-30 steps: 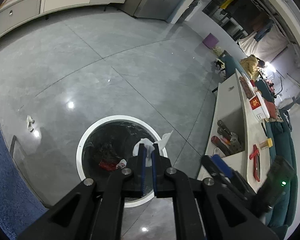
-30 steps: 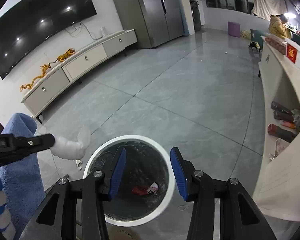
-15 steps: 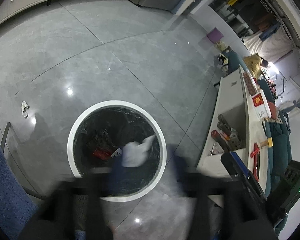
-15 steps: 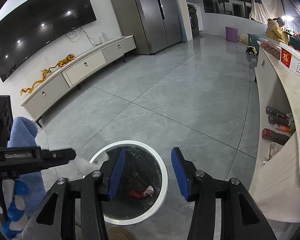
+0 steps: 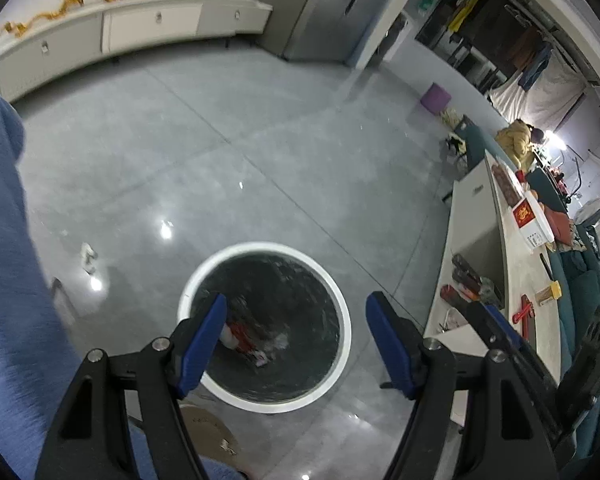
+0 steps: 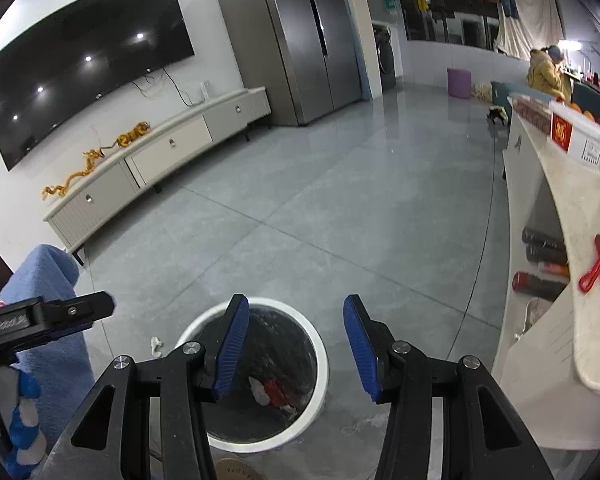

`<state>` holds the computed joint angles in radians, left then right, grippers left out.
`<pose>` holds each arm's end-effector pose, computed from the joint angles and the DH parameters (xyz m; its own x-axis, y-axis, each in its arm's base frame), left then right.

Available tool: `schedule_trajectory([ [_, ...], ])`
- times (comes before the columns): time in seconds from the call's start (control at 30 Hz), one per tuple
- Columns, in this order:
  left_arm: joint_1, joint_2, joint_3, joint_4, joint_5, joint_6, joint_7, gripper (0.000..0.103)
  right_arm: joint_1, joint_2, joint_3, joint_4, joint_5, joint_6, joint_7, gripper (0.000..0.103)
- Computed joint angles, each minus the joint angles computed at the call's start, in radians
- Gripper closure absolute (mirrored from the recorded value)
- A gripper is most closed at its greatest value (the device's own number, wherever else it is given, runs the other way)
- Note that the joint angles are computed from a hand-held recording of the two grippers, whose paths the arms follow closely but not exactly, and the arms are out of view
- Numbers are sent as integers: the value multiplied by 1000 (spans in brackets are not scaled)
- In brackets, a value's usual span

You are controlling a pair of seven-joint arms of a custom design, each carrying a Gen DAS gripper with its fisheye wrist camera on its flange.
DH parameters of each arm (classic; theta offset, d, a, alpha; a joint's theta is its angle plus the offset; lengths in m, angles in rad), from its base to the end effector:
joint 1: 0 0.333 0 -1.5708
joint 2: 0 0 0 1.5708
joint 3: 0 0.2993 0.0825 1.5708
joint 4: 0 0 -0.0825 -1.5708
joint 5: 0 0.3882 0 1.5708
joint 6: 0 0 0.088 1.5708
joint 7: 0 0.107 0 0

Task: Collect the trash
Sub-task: 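Open the right tool to drop the red wrapper while the left tool releases the tissue, then move both open tools back to the wrapper pile on the rug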

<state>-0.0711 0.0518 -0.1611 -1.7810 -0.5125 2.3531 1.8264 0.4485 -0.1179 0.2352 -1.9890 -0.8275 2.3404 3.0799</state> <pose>0.6062 -0.1483 0.5599 -0.3016 -0.8819 0.3623 -0.8530 0.0799 -0.5157 0.4467 0.3557 0.5515 -0.2777 -0.9445 -0.1757 -0.6034 0.3138 -0.7331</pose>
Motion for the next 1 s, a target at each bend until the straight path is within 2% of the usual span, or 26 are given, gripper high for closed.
schedule_trajectory([
  [0.23,5,-193,50,-150,-60,70,74,32,27,8,33,93,-77,-42,-23,56],
  [0.43,-1,-385,129,-308,-84,127,156,33,88,75,50,230,-130,-71,-93,56],
  [0.57,15,-511,193,-413,-67,152,179,33,142,122,44,311,-152,-76,-151,52],
  [0.67,49,-602,236,-492,-29,174,176,33,188,168,35,382,-162,-66,-211,49],
  [0.8,117,-697,297,-577,39,191,170,33,243,245,15,479,-126,10,-331,42],
  [1.0,258,-733,362,-639,147,210,131,33,301,387,-5,625,14,133,-563,40],
])
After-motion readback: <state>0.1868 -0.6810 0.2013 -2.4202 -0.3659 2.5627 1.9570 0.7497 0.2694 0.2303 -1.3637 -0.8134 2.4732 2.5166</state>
